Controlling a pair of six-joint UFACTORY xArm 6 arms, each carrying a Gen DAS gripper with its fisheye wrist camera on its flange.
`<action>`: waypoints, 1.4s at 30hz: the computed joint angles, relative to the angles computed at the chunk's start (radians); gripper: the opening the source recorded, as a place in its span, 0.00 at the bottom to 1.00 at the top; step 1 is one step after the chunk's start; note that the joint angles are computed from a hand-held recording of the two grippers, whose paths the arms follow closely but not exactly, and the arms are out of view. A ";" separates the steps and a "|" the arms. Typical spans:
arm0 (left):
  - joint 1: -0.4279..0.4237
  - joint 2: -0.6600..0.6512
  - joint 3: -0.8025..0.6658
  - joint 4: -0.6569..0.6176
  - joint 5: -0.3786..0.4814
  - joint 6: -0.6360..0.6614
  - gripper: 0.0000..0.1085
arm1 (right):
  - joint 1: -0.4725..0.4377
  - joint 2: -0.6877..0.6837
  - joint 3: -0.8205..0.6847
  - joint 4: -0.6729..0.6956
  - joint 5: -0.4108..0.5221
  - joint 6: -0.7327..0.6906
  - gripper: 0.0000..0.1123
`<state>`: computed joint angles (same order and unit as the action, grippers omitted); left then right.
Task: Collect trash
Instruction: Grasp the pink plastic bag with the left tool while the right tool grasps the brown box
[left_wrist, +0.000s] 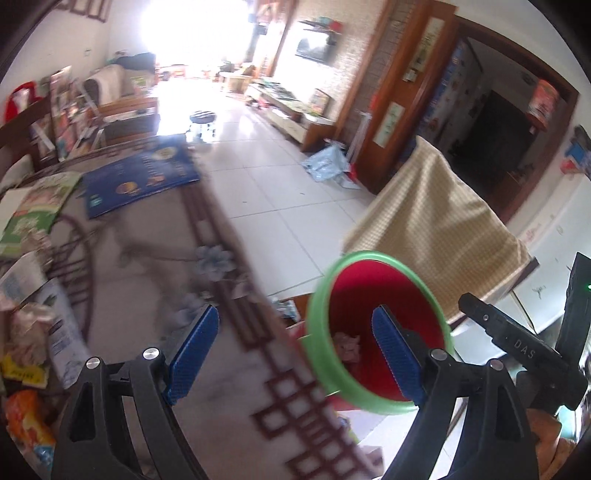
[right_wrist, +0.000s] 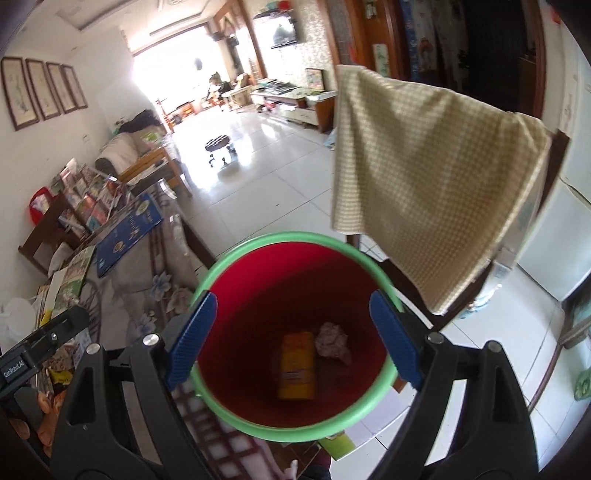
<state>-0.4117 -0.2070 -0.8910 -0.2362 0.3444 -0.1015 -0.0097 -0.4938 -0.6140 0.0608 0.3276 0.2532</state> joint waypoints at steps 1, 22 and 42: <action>0.020 -0.020 0.023 0.022 -0.003 -0.025 0.75 | 0.022 0.019 -0.014 0.008 -0.001 -0.010 0.74; 0.764 -0.301 0.318 -0.001 0.140 -0.116 0.75 | 0.404 0.263 -0.224 -0.125 0.025 0.116 0.76; 1.060 0.053 0.118 -0.433 0.467 0.341 0.40 | 0.692 0.408 -0.399 -0.381 0.131 0.497 0.76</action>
<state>0.6478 -0.1535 -0.7733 -0.6696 0.8112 0.2390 0.6827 -0.0862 -1.0126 -0.3200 0.4590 0.7504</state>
